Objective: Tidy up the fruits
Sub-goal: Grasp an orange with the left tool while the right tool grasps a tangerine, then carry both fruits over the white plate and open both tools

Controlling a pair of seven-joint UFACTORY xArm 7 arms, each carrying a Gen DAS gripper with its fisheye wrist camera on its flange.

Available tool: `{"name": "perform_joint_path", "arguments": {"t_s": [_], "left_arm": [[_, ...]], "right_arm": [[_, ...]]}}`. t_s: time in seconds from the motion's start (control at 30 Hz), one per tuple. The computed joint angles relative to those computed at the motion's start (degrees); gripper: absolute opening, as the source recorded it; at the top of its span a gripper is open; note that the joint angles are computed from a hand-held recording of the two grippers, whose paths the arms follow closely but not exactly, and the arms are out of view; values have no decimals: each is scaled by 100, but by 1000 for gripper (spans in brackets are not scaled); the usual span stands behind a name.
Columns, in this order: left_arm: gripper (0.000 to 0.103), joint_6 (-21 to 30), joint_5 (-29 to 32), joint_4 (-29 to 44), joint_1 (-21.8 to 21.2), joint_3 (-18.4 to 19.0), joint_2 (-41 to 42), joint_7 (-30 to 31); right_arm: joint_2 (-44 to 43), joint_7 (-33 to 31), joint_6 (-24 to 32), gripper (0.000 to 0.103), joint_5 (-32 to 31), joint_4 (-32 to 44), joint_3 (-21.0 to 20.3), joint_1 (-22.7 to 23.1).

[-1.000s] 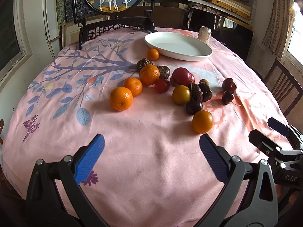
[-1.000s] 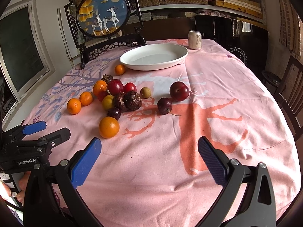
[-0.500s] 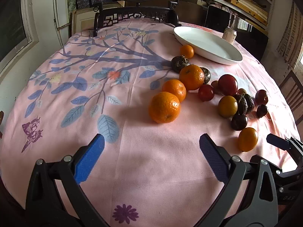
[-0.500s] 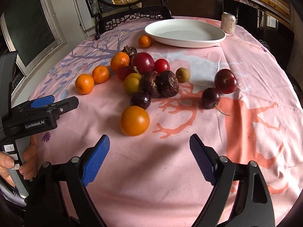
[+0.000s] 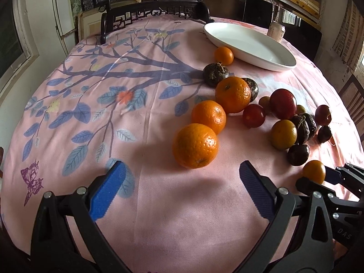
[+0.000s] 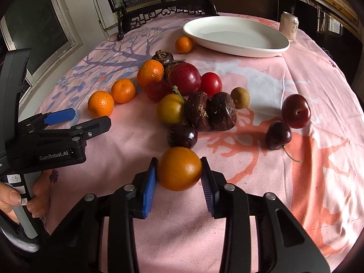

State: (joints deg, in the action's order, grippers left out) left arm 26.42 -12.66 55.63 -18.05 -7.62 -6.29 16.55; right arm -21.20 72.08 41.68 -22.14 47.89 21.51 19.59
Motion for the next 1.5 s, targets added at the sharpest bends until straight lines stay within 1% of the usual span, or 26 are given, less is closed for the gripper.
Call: {"name": "perform_joint_path", "arguments": {"t_s": [0.03,0.07,0.1,0.17,0.2,0.23,0.27,0.3,0.33,0.5,0.6,0.7,0.77,0.87,0.9,0.93,1.0,1.03,1.1,1.23,1.3,1.37,1.4,1.43,1.47,1.5], "left_arm": [[100,-26,109,37,9,-25,50,-65],[95,-5,261,93,26,-54,107,-182],[86,43,359,156,33,-70,171,-262],[76,126,418,264,21,-87,276,-317],[75,59,594,264,25,-117,296,-458],[71,19,661,280,13,-132,322,-492],[60,-12,631,289,-11,-139,336,-431],[43,-29,600,294,-29,-143,333,-387],[41,-26,648,299,-38,-152,325,-419],[40,112,457,313,-102,-141,243,-125],[40,162,114,346,-125,-79,91,148],[40,305,-274,643,-169,-22,57,456],[40,410,-336,1024,-196,-57,210,556],[40,529,-105,1859,-263,-218,750,392],[40,559,14,2192,-302,-271,1008,314],[40,656,239,2591,-368,-312,1320,128],[40,1080,511,3571,-518,-380,2047,-139],[40,1297,589,4084,-603,-405,2429,-224],[40,1769,904,5156,-874,-329,3202,-550],[40,2818,1141,7242,-1262,-162,4606,-863],[41,3161,1148,7942,-1371,-110,5075,-897],[42,3524,1183,8697,-1499,1,5558,-984],[50,3557,1178,8847,-1528,44,5662,-1027],[58,3494,1143,8800,-1526,55,5644,-1051],[70,3305,1085,8513,-1492,45,5483,-1079],[72,3103,1011,8208,-1436,10,5304,-1098]], "right_arm": [[-121,32,-124,37,55,-137,-36,30],[-238,51,-206,37,114,-259,-56,47],[-353,66,-254,37,161,-367,-60,50],[-593,137,-296,37,204,-557,-16,7],[-711,161,-298,37,239,-645,0,-11],[-818,150,-289,37,288,-723,2,-20],[-928,147,-267,37,327,-796,12,-38],[-1035,142,-252,37,366,-864,19,-57],[-1141,126,-257,37,410,-937,16,-70],[-1584,-91,-327,37,582,-1154,-39,-174],[-1777,-375,-378,37,604,-1134,-104,-295],[-1857,-709,-389,37,517,-955,-149,-545],[-1778,-899,-378,37,290,-720,-75,-854],[-1433,-1078,-600,37,-166,-384,27,-1397],[-1285,-1127,-678,37,-251,-300,-3,-1519],[-1069,-1182,-767,37,-313,-182,-50,-1625],[-598,-1320,-881,37,-413,81,-171,-1760],[-351,-1422,-897,37,-453,229,-249,-1787],[92,-1557,-813,37,-560,507,-387,-1817],[669,-1774,-773,37,-510,779,-813,-1656],[787,-1941,-889,37,-326,782,-1039,-1557],[892,-1958,-918,38,-401,831,-1108,-1555],[950,-1969,-849,38,-449,882,-1124,-1548],[981,-1976,-792,39,-466,911,-1146,-1529],[980,-1952,-790,41,-491,909,-1167,-1515],[934,-1926,-835,42,-493,863,-1189,-1497]]}}
